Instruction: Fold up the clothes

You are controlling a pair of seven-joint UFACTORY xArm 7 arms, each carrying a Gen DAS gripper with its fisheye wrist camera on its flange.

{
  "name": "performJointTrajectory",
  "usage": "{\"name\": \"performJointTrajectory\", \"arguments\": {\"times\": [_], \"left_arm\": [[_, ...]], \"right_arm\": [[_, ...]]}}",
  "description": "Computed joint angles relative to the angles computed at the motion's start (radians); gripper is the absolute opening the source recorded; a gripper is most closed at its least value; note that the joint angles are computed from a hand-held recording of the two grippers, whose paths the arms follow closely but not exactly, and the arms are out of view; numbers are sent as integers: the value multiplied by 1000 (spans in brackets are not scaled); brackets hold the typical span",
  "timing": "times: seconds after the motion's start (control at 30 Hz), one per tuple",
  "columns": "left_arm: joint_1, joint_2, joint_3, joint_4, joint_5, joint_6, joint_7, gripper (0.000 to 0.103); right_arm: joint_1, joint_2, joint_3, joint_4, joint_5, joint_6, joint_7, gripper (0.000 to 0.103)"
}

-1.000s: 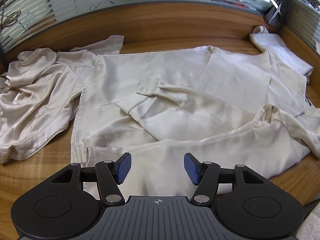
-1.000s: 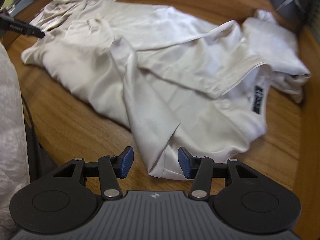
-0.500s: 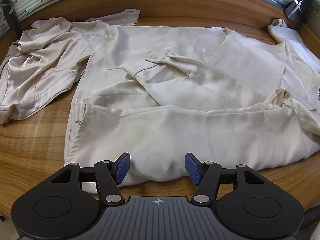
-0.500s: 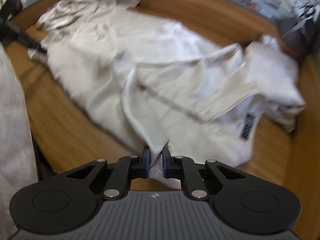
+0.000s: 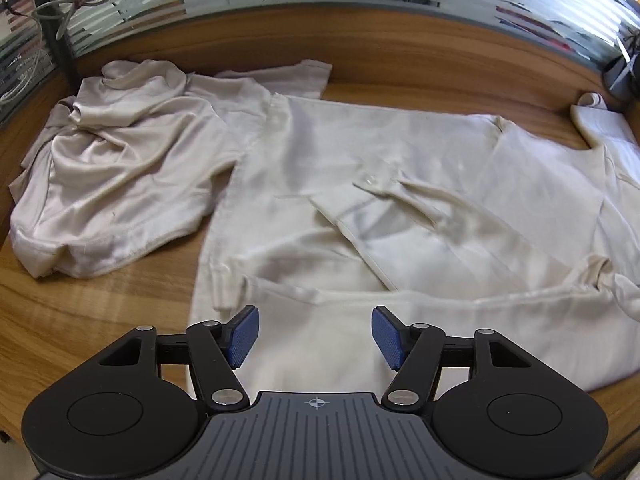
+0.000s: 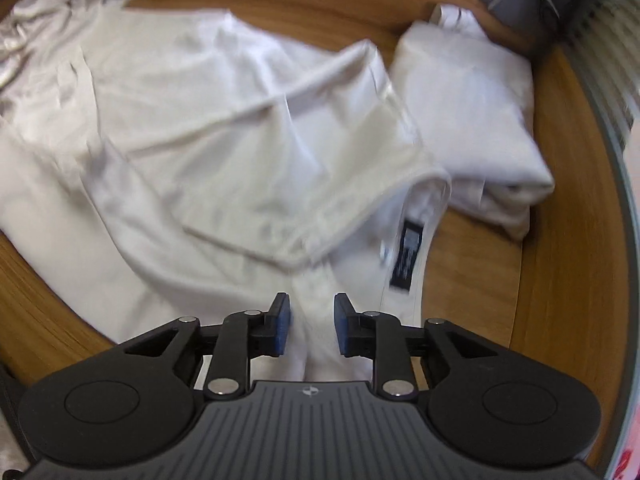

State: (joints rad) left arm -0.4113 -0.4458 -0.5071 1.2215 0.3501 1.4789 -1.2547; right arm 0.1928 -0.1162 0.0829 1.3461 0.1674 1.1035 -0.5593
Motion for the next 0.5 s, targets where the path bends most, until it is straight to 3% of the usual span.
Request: {"name": "performJointTrajectory", "arguments": {"times": [0.13,0.27,0.5], "left_arm": [[4,-8,52,2,-2,-25,97,68],[31,-21,107,-21,3,-123,193,68],[90,77,187,24,8,-267,447,67]], "right_arm": [[2,79,-2,142,55,56,-28,41],[5,199,16,325,84,110,-43,44],[54,517,63,771,49,232,-36,48]]}}
